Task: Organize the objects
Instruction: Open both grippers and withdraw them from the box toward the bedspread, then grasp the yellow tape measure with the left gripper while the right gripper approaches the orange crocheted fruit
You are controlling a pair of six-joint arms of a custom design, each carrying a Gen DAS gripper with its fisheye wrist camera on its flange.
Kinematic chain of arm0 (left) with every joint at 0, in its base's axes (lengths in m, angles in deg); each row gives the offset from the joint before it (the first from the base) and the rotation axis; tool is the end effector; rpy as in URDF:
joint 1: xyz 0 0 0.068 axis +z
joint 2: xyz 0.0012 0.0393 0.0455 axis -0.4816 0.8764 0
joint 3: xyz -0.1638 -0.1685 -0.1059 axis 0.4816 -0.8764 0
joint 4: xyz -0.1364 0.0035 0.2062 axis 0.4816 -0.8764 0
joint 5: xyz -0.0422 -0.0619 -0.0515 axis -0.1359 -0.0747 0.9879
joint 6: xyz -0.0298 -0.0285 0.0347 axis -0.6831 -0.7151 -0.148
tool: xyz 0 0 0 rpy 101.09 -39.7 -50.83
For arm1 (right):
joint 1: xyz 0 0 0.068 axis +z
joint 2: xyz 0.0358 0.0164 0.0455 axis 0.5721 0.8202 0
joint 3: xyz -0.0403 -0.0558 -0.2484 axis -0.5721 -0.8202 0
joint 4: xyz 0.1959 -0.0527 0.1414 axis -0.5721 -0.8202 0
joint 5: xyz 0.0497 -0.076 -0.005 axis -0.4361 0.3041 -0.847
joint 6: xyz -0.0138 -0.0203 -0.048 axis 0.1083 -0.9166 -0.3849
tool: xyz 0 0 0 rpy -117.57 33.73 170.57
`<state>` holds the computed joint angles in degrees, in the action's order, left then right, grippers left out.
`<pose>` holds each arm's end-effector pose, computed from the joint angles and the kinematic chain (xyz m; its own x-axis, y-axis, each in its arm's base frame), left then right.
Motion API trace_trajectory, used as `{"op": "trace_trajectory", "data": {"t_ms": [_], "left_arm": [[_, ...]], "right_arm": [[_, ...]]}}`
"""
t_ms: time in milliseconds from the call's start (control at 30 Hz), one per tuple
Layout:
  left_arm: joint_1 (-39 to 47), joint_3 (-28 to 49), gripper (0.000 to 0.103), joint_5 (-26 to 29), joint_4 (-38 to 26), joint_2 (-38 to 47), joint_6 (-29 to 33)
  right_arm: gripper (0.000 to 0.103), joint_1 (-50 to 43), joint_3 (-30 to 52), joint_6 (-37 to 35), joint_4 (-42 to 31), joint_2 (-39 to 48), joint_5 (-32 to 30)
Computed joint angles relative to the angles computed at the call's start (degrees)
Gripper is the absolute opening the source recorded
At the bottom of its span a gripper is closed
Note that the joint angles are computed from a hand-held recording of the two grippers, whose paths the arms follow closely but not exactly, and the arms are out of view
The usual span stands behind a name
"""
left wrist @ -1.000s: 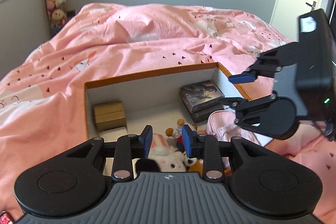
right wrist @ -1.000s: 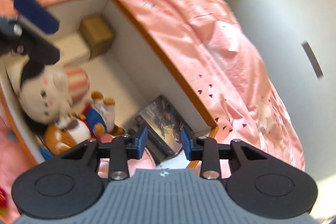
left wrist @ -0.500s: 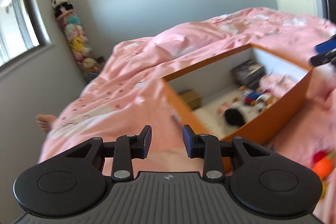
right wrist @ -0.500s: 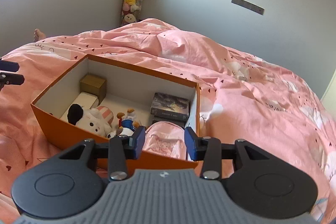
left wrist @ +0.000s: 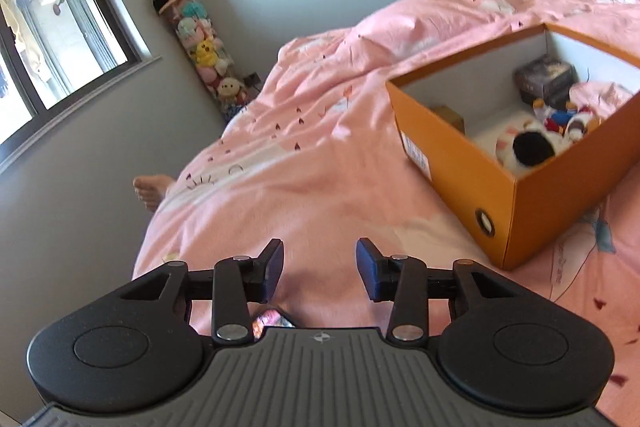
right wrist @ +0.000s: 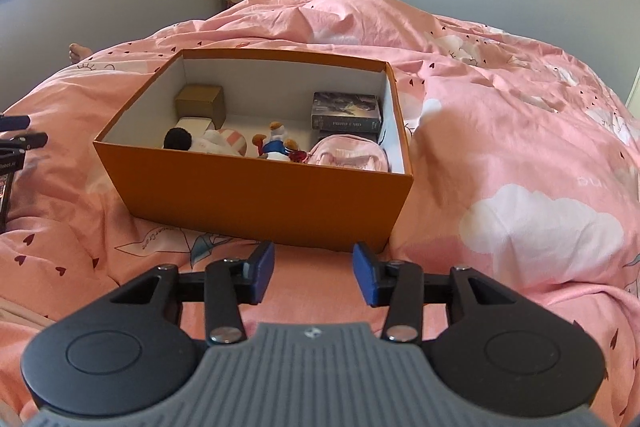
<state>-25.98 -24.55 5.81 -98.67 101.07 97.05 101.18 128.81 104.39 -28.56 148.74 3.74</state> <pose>0.2828 -0.0002 0.2684 -0.2186 0.6358 -0.7403 0.6017 0.6850 0.4108 0.0785 0.1137 0.2975 -0.6560 0.1320 -0.7431 0.2328 0.9720 -0.0329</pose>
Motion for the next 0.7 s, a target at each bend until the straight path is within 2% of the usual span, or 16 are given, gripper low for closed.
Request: {"op": "trace_trajectory", "data": {"t_ms": [133, 267, 300, 600, 667, 700], "left_arm": [[-1.6, 3.3, 0.052, 4.3, -7.2, -2.4, 0.5], [-5.1, 12.0, 0.053, 9.0, -26.0, 0.7, 5.8], [-6.3, 13.0, 0.053, 9.4, -29.1, 1.3, 6.9], [-15.5, 14.8, 0.049, 7.0, -44.1, 5.0, 15.6], [-17.3, 14.2, 0.048, 5.5, -45.0, 5.5, 16.6], [-18.0, 13.7, 0.048, 5.0, -44.9, 5.5, 16.9]], "right_arm": [[0.049, -0.8, -0.4, -2.5, 1.5, -0.1, -3.8], [0.047, -3.4, -2.4, -6.8, 5.8, -1.5, -11.4], [0.043, -4.0, -3.1, -7.5, 7.1, -2.0, -13.2], [0.043, -6.2, -8.3, -11.0, 16.8, -1.6, -23.6], [0.048, -7.8, -9.3, -11.7, 17.9, -1.7, -25.3], [0.054, -8.6, -9.9, -12.1, 18.4, -1.9, -25.9]]}}
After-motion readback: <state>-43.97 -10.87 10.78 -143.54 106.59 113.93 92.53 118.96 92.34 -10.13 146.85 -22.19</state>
